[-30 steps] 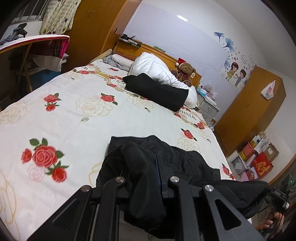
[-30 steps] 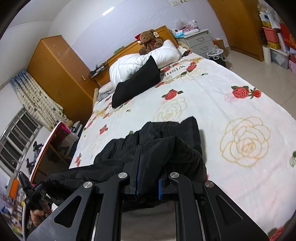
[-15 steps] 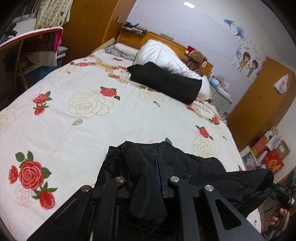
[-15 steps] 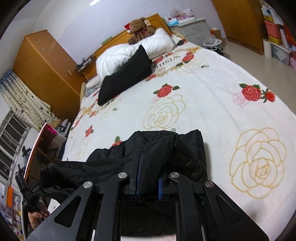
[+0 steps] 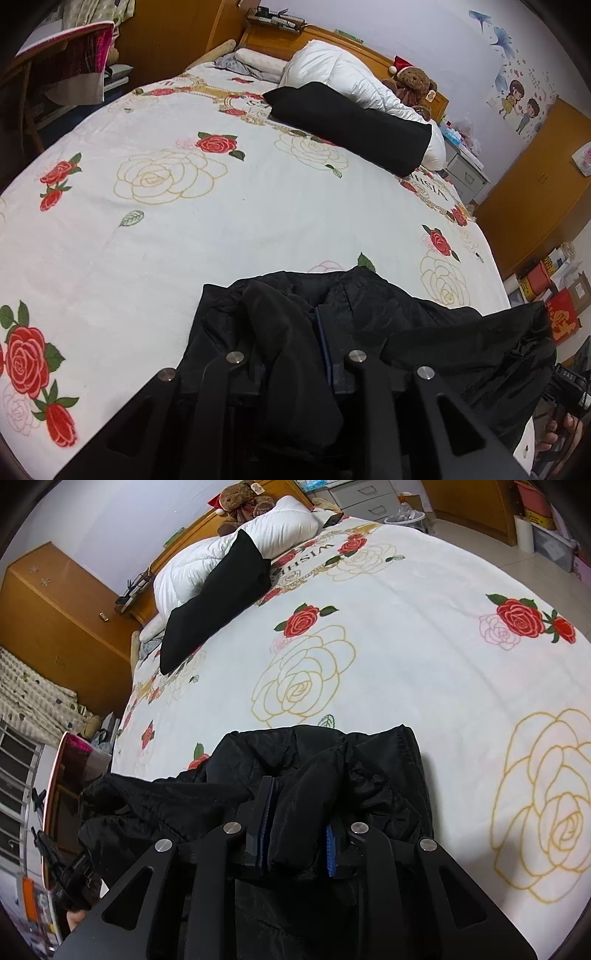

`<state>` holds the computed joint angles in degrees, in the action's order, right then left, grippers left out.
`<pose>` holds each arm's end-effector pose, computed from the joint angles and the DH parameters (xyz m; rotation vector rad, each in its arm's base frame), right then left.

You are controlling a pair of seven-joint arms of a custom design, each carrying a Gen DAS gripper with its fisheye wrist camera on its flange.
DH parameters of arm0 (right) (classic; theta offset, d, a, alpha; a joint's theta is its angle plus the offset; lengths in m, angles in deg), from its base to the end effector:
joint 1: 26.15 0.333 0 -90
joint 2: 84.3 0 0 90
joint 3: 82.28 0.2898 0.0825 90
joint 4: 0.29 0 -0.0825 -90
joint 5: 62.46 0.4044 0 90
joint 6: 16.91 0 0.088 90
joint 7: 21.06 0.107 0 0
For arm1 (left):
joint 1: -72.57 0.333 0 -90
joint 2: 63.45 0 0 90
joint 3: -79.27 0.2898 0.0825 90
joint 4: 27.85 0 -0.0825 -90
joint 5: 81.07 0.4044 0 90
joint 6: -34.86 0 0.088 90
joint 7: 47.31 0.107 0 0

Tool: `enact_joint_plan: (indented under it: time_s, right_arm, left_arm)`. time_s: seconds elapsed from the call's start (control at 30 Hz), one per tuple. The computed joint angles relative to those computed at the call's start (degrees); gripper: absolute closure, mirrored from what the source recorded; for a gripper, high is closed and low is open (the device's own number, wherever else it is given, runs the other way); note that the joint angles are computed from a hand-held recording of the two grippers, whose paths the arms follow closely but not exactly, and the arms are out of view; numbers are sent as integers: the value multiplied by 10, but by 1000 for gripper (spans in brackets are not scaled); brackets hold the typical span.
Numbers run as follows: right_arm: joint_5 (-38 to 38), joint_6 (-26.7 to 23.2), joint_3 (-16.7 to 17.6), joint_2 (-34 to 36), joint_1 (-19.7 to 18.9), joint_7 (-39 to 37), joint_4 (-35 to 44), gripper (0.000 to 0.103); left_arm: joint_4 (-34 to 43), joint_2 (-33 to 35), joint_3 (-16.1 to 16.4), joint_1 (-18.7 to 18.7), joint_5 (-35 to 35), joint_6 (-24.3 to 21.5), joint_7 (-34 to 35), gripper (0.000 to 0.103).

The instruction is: Fold large clothes

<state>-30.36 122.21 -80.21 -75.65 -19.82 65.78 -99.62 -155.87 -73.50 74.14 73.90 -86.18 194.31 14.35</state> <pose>0.6588 0.0979 0.5152 -1.6068 1.8259 -0.0042 0.5623 -0.0351 0.4936 -2.3049 1.3744 -0.9188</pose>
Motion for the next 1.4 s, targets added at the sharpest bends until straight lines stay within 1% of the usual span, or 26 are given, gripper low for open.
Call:
enact_joint_plan:
  time_s: [0.07, 0.13, 0.2, 0.23, 0.3, 0.4, 0.43, 0.5, 0.53, 0.57, 0.6, 0.63, 0.73, 0.77, 0.8, 0.87, 0.9, 0.93, 1.07, 1.13, 1.2, 1.23, 1.27, 1.3, 1.37, 1.4]
  right_arm:
    - [9, -9, 0, 1, -3, -2, 6, 77]
    - [20, -15, 1, -6, -6, -16, 8, 74]
    - [39, -22, 2, -11, -9, -37, 12, 69]
    - [54, -25, 2, -15, -11, -53, 13, 61]
    - [71, -29, 1, -19, -12, -70, 15, 58]
    - [81, -44, -2, -21, -11, -81, 23, 56]
    - [85, -47, -3, -21, -11, -83, 25, 55]
    - [105, -63, -4, -18, -15, -92, 33, 53]
    - [124, -77, -5, -13, -20, -99, 40, 47]
    - [146, -89, -5, -9, -25, -105, 43, 37]
    - [157, -97, -6, -7, -28, -107, 46, 32]
    - [166, -102, -7, -5, -31, -108, 47, 25]
    - [174, -80, -7, -16, -31, -112, 34, 25]
    - [184, -65, -7, -23, -31, -120, 24, 25]
    - [188, -39, -7, -34, -28, -129, 9, 25]
    - [165, -5, -7, -45, -18, -146, -8, 25]
    - [151, -1, -8, -45, -14, -149, -10, 25]
    - [116, -2, -8, -41, -9, -145, -9, 25]
    - [28, -10, -8, -6, 1, -127, 11, 25]
    - [-3, -13, -7, 14, 1, -121, 28, 25]
    - [-31, -33, -4, 45, 1, -112, 65, 25]
    - [-46, -38, -4, 54, 2, -104, 76, 32]
    - [-72, -33, -6, 60, 6, -87, 82, 72]
    - [-114, -27, -12, 66, 15, -60, 89, 93]
    - [-139, -5, -10, 67, 17, -49, 86, 97]
    - [-160, 7, -11, 69, 21, -38, 85, 97]
  left_arm:
    - [9, 5, 12, -9, -36, -9, 30, 78]
    - [12, -1, 27, -21, -96, -20, 76, 73]
    - [6, -13, 36, -28, -148, -8, 112, 63]
    - [0, -23, 38, -29, -162, -2, 124, 61]
    - [-3, -32, 38, -27, -170, -4, 133, 54]
    - [-5, -44, 35, -24, -165, -11, 139, 50]
    - [-7, -49, 38, -27, -174, -9, 147, 48]
    - [-15, -61, 48, -39, -202, 9, 174, 35]
    - [-14, -63, 51, -43, -210, 14, 185, 31]
    - [-16, -66, 50, -42, -207, 20, 189, 23]
    - [-17, -67, 43, -35, -192, 26, 183, 21]
    - [-19, -70, 33, -25, -168, 32, 174, 20]
    - [-16, -70, 38, -28, -159, 31, 180, 20]
    - [-18, -71, 38, -28, -156, 34, 180, 20]
    - [-21, -73, 40, -29, -155, 38, 182, 20]
    - [-26, -72, 39, -28, -149, 39, 180, 20]
    - [-25, -67, 35, -23, -138, 31, 174, 19]
    - [-22, -60, 32, -18, -127, 20, 168, 19]
    - [6, -13, 29, -10, -108, -37, 163, 20]
    - [23, 13, 25, -5, -98, -53, 162, 20]
    - [40, 34, 22, -4, -100, -64, 169, 20]
    - [49, 45, 20, -2, -101, -66, 172, 22]
    - [53, 49, 17, 0, -92, -63, 167, 38]
    - [55, 53, 13, 3, -74, -58, 156, 61]
    - [57, 56, 3, 13, -5, -44, 102, 71]
    - [54, 57, 1, 16, 18, -33, 83, 74]
